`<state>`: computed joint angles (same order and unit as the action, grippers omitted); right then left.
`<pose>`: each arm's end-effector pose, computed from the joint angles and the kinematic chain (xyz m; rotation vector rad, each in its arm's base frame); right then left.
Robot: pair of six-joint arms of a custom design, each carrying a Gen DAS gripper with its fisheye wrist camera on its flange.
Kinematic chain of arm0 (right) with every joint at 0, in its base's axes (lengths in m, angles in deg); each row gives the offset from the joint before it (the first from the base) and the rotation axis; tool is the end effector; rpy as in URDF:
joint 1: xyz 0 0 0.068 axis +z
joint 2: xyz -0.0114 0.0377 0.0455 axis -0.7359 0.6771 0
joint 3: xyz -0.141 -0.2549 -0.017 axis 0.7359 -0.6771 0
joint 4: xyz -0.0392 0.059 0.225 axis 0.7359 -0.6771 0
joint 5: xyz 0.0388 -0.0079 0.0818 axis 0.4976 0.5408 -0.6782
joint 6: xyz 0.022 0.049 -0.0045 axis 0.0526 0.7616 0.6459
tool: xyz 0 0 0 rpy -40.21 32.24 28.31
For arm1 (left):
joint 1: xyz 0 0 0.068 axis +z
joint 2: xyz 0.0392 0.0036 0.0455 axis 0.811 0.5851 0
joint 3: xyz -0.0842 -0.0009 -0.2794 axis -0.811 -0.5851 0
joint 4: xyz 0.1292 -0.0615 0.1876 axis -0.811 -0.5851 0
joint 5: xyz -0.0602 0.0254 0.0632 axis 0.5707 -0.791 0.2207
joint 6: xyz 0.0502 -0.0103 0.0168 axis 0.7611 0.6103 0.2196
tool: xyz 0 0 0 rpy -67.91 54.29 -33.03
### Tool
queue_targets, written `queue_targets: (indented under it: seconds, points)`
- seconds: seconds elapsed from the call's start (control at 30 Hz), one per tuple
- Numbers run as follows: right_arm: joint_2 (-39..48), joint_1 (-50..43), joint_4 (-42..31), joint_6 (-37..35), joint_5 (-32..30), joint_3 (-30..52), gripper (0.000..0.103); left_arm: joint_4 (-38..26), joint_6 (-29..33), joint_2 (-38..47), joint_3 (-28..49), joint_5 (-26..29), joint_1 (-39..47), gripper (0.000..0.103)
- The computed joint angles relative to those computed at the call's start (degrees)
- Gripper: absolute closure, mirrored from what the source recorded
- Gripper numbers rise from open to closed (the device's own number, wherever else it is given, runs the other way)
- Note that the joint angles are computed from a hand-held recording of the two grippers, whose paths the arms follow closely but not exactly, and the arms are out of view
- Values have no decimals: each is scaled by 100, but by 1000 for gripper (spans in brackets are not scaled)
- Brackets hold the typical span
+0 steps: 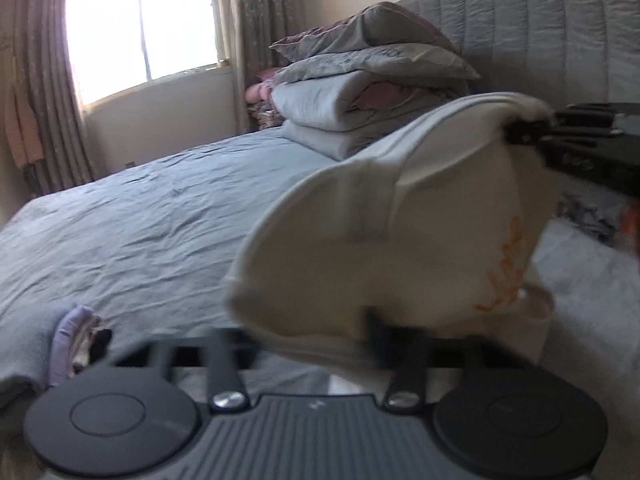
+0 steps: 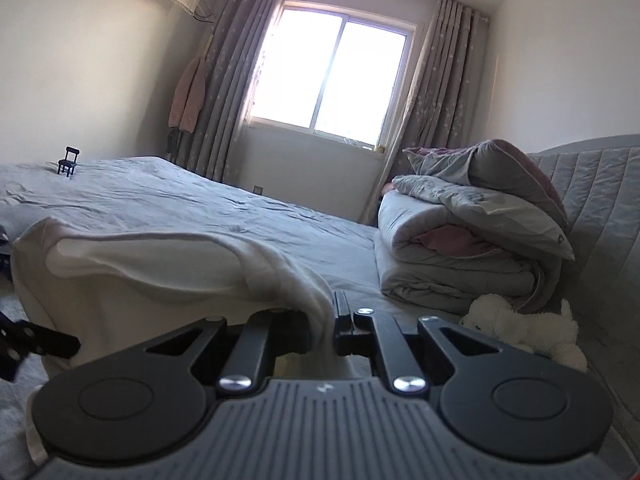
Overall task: Fold clothes
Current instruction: 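Lift the T-shirt with both grippers, holding it spread between them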
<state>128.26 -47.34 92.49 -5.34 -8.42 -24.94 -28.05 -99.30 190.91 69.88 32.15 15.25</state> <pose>0.3679 0.0216 0.1140 -0.7912 1.5786 0.2818 0.2375 -0.1598 0.1027 -0.1796 2.1109 0.2382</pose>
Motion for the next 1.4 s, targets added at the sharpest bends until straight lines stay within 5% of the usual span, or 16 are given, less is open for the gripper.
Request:
queue_targets:
  seconds: [0.2,0.67,0.73,0.87,0.93,1.0,1.13,1.27,1.4]
  points:
    - [78,-43,120,78,82,66,93,367,-209,-679,-594,64,262,92]
    - [55,8,-120,-293,-277,-60,92,528,-280,-717,-719,0,357,93]
    - [43,-18,-279,-315,-356,14,92,618,-153,-655,-716,76,345,90]
    - [27,-4,-453,-408,-402,47,91,759,-34,-525,-698,221,369,62]
    - [29,10,-483,-461,-431,39,91,765,-123,-451,-686,231,421,65]
    - [36,22,-497,-531,-456,25,89,698,-167,-430,-672,226,485,91]
    - [23,40,-1374,-882,-395,347,79,692,-301,-473,-734,262,519,93]
    - [142,70,-2823,-1625,-98,959,43,690,-395,-515,-781,195,505,94]
    - [378,73,-3219,-1846,171,1285,42,335,-636,-332,-557,393,571,93]
